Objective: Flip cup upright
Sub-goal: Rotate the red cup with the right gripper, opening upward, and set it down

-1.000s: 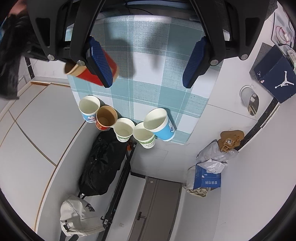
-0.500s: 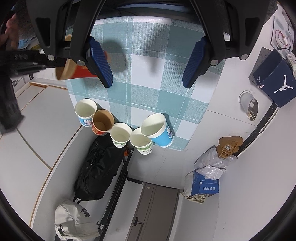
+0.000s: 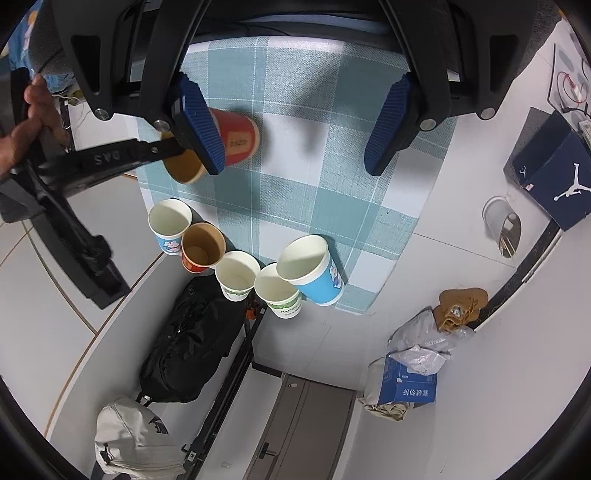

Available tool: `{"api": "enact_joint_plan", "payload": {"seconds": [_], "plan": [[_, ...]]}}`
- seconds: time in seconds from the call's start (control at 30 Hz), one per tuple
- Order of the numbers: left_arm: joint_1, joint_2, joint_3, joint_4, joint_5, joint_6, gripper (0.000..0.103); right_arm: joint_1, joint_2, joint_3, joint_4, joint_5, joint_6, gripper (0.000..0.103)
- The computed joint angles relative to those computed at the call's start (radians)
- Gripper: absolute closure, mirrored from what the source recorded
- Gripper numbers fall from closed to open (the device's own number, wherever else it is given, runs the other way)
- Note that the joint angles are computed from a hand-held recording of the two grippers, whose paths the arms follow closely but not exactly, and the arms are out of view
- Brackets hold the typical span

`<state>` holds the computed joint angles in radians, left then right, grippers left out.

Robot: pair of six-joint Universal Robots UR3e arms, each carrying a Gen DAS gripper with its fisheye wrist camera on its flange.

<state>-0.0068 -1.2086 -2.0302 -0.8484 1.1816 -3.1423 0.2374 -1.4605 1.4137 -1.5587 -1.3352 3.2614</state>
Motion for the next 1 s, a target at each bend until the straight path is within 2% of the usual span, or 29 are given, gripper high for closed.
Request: {"api": "enact_joint_plan", "payload": {"seconds": [0.17,0.33,0.5,0.67,0.77,0.9,0.93,1.0], "plan": [[-0.009,-0.010,0.007,0.000,0.003,0.000,0.029,-0.018,0.008,0.019,-0.063,0.008,-0.005,0.098],[-0.028,-0.021,0.010,0.012,0.019,-0.006,0.029,-0.043,-0.049,0.112,-0.192,0.030,-0.016,0.082],[-0.044,-0.023,0.008,0.029,0.012,0.005,0.029,-0.082,-0.202,0.310,-0.384,0.058,0.025,0.059],[-0.070,-0.026,0.000,0.077,0.038,-0.005,0.029,-0.129,-0.407,0.554,-0.579,0.108,0.091,0.055],[-0.084,-0.028,-0.006,0.102,0.055,-0.012,0.029,-0.088,-0.515,0.677,-0.725,0.043,0.146,0.050],[-0.121,-0.032,-0.015,0.155,0.102,-0.013,0.029,0.032,-0.639,0.808,-0.932,-0.122,0.230,0.043],[-0.134,-0.033,-0.015,0.166,0.119,-0.008,0.029,0.082,-0.658,0.846,-1.008,-0.187,0.258,0.039],[-0.154,-0.032,-0.020,0.193,0.144,-0.001,0.029,0.238,-0.660,0.919,-1.201,-0.384,0.336,0.021]]}}
